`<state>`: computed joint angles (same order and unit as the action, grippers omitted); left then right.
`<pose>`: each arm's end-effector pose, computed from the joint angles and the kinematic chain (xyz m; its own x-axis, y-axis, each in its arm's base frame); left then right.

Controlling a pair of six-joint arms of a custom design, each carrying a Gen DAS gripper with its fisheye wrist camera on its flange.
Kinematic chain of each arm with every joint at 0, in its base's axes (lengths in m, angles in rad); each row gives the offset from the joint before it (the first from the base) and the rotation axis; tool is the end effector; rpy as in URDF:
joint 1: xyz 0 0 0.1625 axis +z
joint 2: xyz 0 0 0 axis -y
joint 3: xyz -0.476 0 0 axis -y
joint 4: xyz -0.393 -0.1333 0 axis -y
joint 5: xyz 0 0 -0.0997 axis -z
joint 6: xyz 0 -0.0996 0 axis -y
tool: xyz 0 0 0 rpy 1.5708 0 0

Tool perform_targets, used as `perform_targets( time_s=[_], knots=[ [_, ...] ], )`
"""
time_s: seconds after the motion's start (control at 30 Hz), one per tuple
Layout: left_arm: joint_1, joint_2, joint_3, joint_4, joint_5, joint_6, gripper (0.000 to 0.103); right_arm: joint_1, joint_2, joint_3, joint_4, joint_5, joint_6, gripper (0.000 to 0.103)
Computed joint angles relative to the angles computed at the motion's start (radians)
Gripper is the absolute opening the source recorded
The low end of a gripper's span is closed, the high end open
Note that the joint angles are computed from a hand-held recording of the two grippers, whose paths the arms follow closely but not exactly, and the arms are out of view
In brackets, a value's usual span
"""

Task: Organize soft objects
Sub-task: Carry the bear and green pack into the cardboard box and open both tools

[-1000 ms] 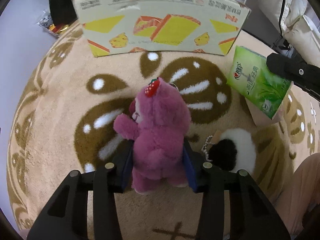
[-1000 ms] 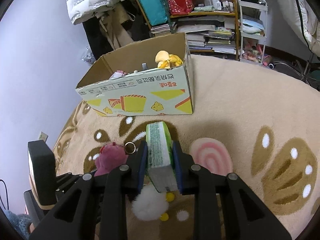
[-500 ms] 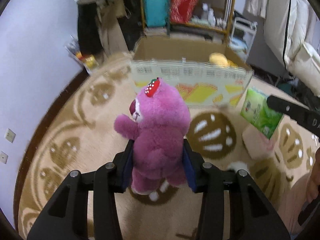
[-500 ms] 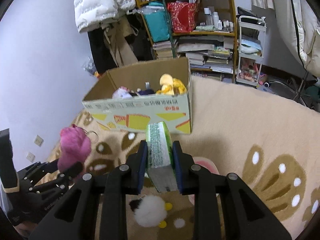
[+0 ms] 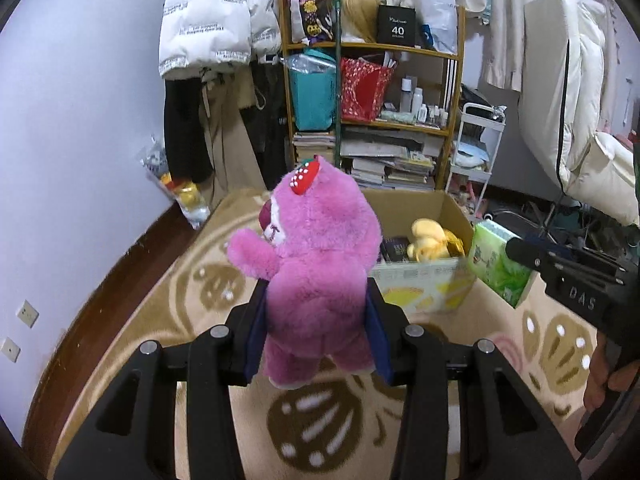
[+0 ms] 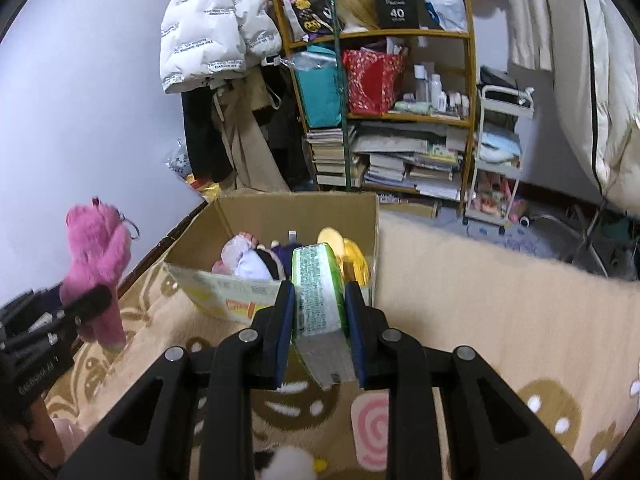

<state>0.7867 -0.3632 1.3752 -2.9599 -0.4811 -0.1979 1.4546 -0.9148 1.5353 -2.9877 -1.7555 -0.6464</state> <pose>-0.3819 -0.6967 -0.0078 -0.6764 -0.0356 -0.7357 0.5340 0.6642 -0.5231 0.0273 -0.7581 0.3140 -0.8161 -0.2233 0.5331 -0.5142 0.7016 -0.4933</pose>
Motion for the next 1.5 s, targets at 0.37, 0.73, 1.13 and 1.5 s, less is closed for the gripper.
perform_targets(
  time_s=[0.37, 0.73, 1.13, 1.5],
  knots=[
    [0.04, 0.073, -0.174, 0.009, -0.011, 0.072, 0.043, 0.033, 0.097, -0.12, -0.026, -0.026, -0.047, 0.027],
    [0.104, 0.143, -0.326, 0.137, -0.087, 0.106, 0.043, 0.052, 0.189, -0.238, 0.022, -0.086, -0.047, 0.027],
    [0.111, 0.14, -0.362, 0.321, -0.026, -0.004, 0.071, 0.056, 0.187, -0.272, 0.127, -0.096, 0.008, 0.038],
    [0.076, 0.066, -0.256, 0.308, -0.011, -0.044, 0.096, 0.063, 0.126, -0.234, 0.118, -0.075, 0.064, 0.095]
  ],
)
